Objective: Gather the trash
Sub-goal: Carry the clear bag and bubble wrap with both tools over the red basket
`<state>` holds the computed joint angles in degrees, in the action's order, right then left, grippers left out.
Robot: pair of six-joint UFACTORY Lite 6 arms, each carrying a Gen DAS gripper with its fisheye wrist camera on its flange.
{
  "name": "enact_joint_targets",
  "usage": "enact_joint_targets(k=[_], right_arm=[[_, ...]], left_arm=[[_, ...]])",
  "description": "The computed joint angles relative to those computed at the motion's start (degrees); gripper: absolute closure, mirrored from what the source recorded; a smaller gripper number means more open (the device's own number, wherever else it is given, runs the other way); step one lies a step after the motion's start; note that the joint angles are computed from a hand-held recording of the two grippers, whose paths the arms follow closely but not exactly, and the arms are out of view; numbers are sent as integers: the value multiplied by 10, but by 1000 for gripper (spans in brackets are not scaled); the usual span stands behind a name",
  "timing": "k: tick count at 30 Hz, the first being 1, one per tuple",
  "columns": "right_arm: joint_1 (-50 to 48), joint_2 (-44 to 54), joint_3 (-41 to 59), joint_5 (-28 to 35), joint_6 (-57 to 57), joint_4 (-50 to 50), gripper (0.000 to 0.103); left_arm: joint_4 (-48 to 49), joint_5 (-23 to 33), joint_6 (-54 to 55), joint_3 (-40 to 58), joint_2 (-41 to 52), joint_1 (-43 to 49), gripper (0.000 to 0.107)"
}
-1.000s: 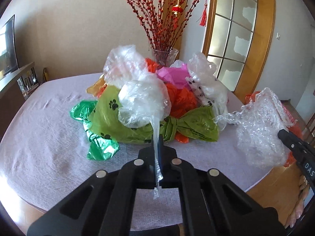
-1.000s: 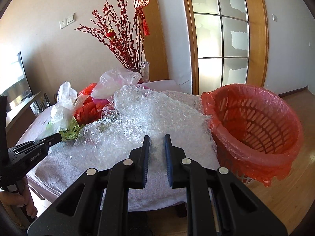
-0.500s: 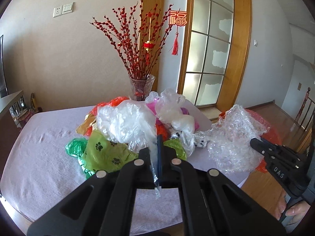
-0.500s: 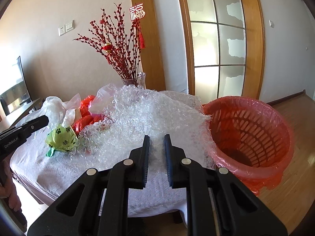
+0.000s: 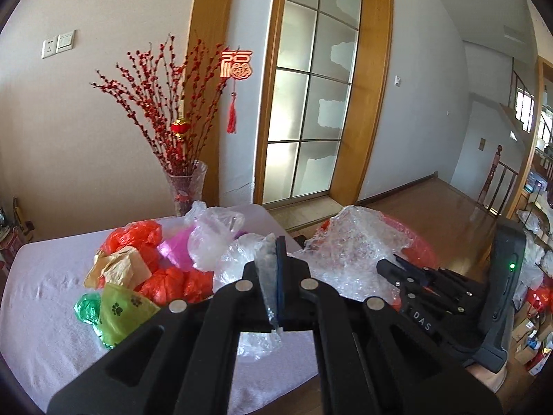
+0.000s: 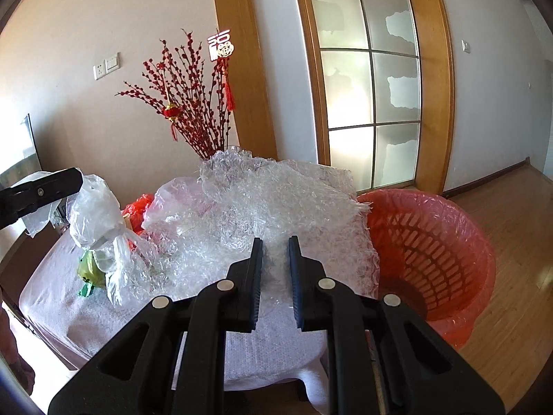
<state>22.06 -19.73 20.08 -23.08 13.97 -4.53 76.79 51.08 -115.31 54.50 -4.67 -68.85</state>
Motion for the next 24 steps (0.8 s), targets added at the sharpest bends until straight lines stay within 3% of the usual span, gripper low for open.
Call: enact_joint_targets(k=[4,12,18,24], right_arm=[[-76,-16,3,13,108,-131,88],[-265,18,45,-11,297,-387,88],[-350,81,84,-35,312,-432,88],[-379,156,126,-52,308,-428,88]], left_arm=[[3,-37,40,82,58,13,105],[-39,-180,148,310,228,76,105],[-144,-234,283,522,390,107,105],[-338,-212,492,816,599,126,105]])
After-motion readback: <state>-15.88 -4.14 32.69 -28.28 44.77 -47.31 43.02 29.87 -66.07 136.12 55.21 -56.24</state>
